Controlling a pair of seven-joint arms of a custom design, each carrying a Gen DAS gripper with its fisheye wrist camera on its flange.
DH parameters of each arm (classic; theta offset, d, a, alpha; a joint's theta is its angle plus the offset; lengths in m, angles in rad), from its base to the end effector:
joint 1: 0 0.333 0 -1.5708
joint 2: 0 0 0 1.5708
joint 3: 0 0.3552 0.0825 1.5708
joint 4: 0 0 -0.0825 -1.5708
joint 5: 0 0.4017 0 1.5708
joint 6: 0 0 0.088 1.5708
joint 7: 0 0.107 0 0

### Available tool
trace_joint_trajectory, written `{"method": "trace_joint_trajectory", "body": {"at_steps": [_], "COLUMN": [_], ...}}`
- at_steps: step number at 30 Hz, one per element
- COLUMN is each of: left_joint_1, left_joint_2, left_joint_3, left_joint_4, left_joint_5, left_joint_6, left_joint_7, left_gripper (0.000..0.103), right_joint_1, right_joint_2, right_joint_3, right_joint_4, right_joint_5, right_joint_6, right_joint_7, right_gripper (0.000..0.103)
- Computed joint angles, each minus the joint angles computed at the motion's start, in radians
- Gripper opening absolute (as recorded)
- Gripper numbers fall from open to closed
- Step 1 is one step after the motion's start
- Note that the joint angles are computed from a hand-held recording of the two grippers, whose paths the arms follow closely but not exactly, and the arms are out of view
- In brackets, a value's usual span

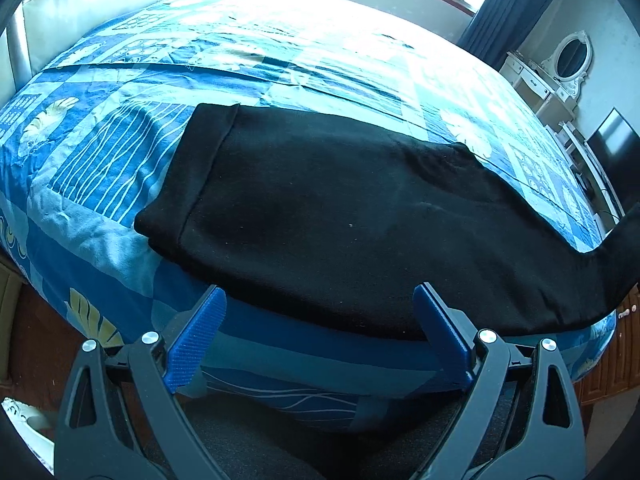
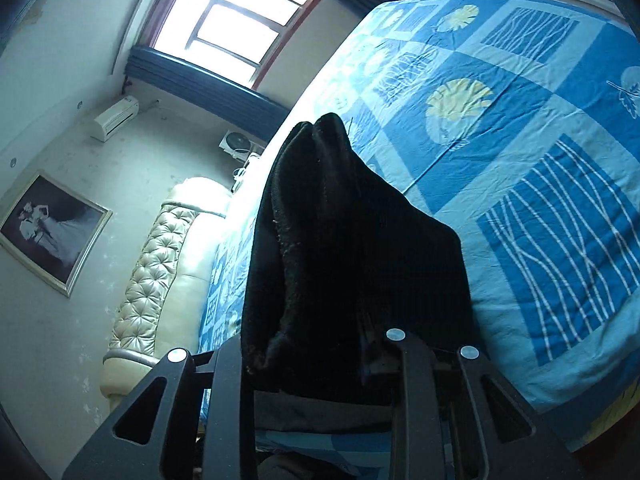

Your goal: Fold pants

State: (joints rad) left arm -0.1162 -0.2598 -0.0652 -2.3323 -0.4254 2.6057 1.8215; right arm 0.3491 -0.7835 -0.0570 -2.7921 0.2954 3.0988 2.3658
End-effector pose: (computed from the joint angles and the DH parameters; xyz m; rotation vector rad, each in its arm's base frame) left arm 0.5025 -0.0855 0.5274 -1.8767 2.1295 -0.8362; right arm 0.3350 0.0713 0.5711 -0.7722 1.8987 -0.0531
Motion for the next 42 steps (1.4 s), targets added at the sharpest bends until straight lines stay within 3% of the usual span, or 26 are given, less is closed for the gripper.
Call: {"method": "trace_joint_trajectory", "body": {"at_steps": [10,15,17,20,23,26,29,35,42], "left_joint_1": [-0.039,-0.051,-0.054,-0.056,-0.057,-0.058,-0.057,-0.058,-0.059], "left_joint_2": [-0.036,-0.040,-0.040,-0.041,-0.041,-0.041,-0.039,-0.041,-0.039], "left_joint_3": [-0.007,-0.005,-0.004,-0.004,-0.003,-0.003,-0.004,-0.006,-0.005], "left_joint_4": [-0.025,-0.030,-0.030,-0.030,-0.030,-0.029,-0.027,-0.029,-0.027], "left_joint_5": [0.009,-0.003,-0.004,-0.007,-0.011,-0.014,-0.015,-0.017,-0.020], "left_joint_6": [0.027,0.024,0.024,0.022,0.020,0.019,0.015,0.015,0.013], "left_joint_7": [0.046,0.060,0.066,0.068,0.070,0.071,0.067,0.070,0.073], "left_gripper": [0.094,0.094,0.094,0.094,0.094,0.094,0.094,0.094,0.094], "right_joint_1": [0.123,0.068,0.013,-0.078,-0.085,-0.049,-0.007,0.056,0.073], "right_joint_2": [0.383,0.509,0.547,0.596,0.644,0.687,0.711,0.701,0.690], "right_joint_3": [0.063,0.163,0.226,0.318,0.351,0.357,0.338,0.271,0.256], "right_joint_4": [0.268,0.352,0.389,0.462,0.542,0.610,0.634,0.606,0.586], "right_joint_5": [-0.011,-0.058,-0.142,-0.379,-0.582,-0.708,-0.759,-0.750,-0.739], "right_joint_6": [-0.030,-0.092,-0.140,-0.269,-0.423,-0.559,-0.608,-0.551,-0.512], "right_joint_7": [-0.043,-0.008,0.048,0.196,0.274,0.290,0.301,0.335,0.360], "right_gripper": [0.026,0.026,0.026,0.026,0.026,0.026,0.028,0.034,0.043]}}
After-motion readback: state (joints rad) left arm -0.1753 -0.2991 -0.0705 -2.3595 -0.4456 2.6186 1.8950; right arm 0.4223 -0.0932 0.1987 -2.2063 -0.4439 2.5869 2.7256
